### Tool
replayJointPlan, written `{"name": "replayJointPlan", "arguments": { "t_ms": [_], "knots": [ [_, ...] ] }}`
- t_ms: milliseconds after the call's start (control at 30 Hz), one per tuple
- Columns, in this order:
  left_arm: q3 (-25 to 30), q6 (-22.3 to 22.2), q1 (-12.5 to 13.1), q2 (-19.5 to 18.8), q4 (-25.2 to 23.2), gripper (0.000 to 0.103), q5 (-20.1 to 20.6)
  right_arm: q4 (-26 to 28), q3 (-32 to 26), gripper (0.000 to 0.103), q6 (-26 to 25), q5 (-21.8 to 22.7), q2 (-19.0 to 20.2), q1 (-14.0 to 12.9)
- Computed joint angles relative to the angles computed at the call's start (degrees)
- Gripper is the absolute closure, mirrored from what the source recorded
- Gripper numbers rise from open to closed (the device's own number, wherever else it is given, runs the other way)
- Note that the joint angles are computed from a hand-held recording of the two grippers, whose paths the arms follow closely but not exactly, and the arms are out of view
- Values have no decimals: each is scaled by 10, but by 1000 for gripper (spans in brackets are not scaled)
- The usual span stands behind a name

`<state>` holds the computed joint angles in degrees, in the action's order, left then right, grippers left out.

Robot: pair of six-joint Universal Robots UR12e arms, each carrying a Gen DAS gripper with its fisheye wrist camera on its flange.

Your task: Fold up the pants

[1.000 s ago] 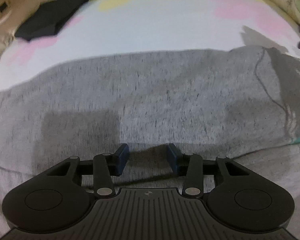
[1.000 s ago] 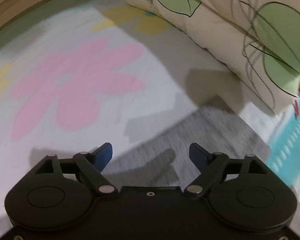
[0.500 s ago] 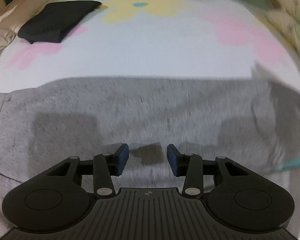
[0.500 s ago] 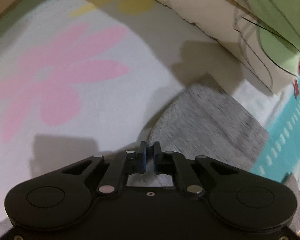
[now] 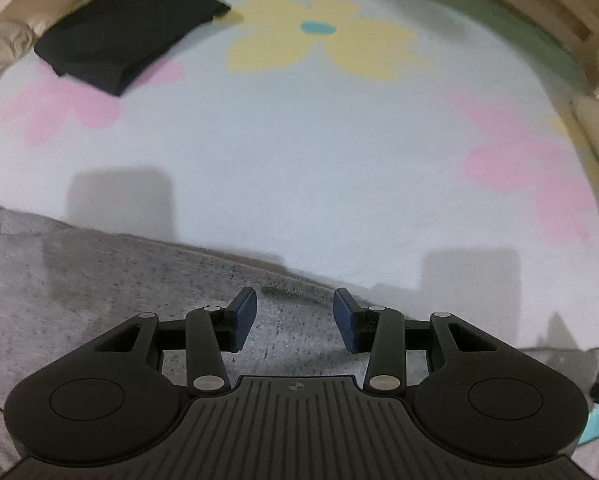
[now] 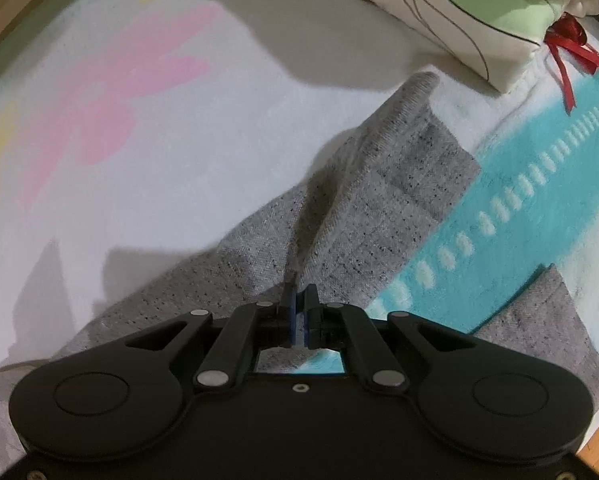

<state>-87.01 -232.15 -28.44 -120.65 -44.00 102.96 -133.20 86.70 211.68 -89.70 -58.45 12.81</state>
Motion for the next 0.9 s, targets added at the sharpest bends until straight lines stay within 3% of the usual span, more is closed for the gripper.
{"name": "replayJointPlan", "arguments": {
  "t_ms": [333,467,567,633,667,767,900],
  "knots": [
    [6,-80,12,-10,13,62,-23,8,-10,97,-14,0,1,6],
    [33,-71,12,-25,-49,62,-28,-4,0,97,-19,8,1,-1],
    [42,-74,16,-33,-80,64,-55,-5,2,97,-24,10,-1,-3],
    [50,-87,11,-37,-92,90,-20,-6,3,97,-26,11,-2,-4],
    [49,-89,9,-35,-90,94,-7,-6,3,97,-28,11,-2,-4],
    [30,-88,-3,-17,-47,99,39,-10,1,98,-33,20,-2,-7],
    [-13,-69,-29,20,31,99,119,-89,22,98,-45,37,-21,-10]
  ]
}}
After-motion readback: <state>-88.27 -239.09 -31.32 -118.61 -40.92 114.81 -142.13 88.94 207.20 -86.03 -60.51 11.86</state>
